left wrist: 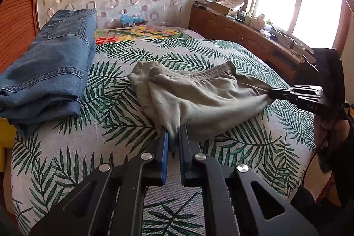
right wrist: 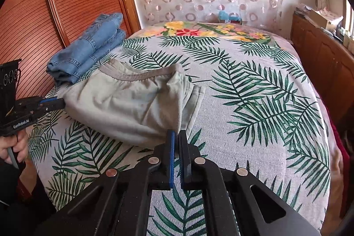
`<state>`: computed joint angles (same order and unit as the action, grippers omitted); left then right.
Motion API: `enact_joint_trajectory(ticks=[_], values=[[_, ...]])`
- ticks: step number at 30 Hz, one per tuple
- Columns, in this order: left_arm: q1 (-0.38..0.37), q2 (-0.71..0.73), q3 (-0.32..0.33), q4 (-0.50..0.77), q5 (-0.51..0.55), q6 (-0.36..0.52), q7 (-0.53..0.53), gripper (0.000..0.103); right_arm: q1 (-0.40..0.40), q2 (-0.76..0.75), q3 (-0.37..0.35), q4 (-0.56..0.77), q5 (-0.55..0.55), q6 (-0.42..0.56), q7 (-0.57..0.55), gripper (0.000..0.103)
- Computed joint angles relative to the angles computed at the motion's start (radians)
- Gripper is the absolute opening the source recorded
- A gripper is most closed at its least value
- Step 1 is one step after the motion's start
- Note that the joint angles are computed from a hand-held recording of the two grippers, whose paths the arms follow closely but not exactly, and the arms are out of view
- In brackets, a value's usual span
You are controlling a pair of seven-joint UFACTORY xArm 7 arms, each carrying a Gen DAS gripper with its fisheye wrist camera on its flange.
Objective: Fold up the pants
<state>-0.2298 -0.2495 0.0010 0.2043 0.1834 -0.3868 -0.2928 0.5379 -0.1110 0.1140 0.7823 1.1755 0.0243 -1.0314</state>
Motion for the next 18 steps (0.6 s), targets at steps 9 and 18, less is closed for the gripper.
enact_joint_trajectory(ticks=[9, 18], values=[[-0.071, -0.114, 0.076, -0.064, 0.070, 0.043, -0.041, 0.010, 0.030, -0.077, -0.017, -0.072, -0.037, 0.015, 0.023, 0.003], [-0.080, -0.153, 0.021, -0.100, -0.021, 0.096, -0.005, 0.021, 0.100, -0.221, -0.073, -0.215, -0.170, 0.026, 0.136, 0.003]])
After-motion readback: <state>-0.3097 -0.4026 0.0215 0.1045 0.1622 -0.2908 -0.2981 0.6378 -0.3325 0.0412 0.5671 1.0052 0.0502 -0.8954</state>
